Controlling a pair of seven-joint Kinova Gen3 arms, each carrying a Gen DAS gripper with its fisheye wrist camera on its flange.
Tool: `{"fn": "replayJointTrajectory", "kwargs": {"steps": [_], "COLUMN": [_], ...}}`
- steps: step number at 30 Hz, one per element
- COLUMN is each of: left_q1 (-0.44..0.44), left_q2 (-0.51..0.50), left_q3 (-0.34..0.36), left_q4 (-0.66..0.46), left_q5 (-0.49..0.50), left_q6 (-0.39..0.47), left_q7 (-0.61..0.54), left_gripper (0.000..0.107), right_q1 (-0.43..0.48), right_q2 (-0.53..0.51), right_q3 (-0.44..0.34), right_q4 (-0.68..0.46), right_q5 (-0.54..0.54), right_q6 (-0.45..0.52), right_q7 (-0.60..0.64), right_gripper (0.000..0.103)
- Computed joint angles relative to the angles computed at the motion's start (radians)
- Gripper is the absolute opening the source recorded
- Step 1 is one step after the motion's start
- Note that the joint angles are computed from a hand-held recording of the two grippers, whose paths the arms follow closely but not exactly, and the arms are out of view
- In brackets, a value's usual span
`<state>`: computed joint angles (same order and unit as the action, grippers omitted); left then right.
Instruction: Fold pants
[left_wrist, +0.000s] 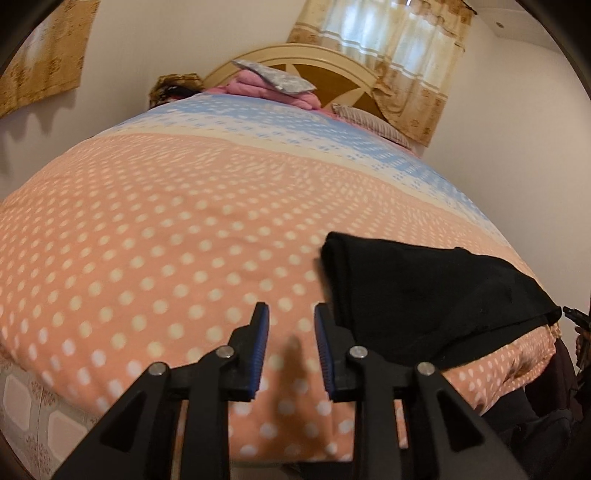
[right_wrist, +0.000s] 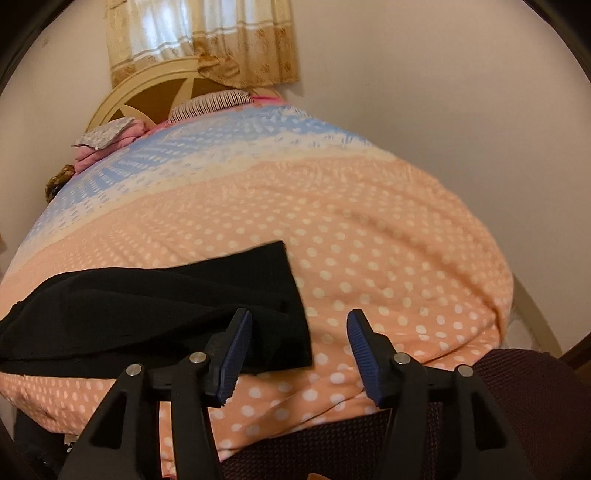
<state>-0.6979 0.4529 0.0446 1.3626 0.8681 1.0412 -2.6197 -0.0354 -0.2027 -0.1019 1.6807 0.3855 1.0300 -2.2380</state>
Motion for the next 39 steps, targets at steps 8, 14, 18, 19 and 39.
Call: {"fn": "replayJointTrajectory", "kwargs": {"steps": [8, 14, 18, 19, 39], "left_q1": [-0.021, -0.031, -0.042, -0.048, 0.052], "left_q2": [0.012, 0.037, 0.038, 0.042, -0.062], "left_q3": [0.003, 0.0, -0.008, -0.007, -0.04], "left_q4": [-0.034, -0.053, -0.08, -0.084, 0.051], "left_q5": [0.014, 0.011, 0.004, 0.009, -0.056], "left_q6": [0.169, 0.296, 0.355, 0.372, 0.135], "left_q7": [0.06, 0.133, 0.154, 0.156, 0.069], "left_gripper": [0.029, 0.027, 0.027, 0.027, 0.047], "right_q1": [-0.188, -0.358, -0.451, -0.475, -0.679], "right_q2": [0.089, 0.263, 0.38, 0.398, 0.472], "right_q3": [-0.185, -0.204, -0.213, -0.21, -0.039], "right_q4": [-0.109, -0.229, -0.306, -0.317, -0.356], "right_q5": [0.143, 0.077, 0.035, 0.042, 0.046], "right_q6": [0.031, -0.025, -0.048, -0.046, -0.098], "right_q7": [0.005, 0.152, 0.269, 0.283, 0.293], "right_gripper": [0.055, 0.055, 0.055, 0.055, 0.055]}}
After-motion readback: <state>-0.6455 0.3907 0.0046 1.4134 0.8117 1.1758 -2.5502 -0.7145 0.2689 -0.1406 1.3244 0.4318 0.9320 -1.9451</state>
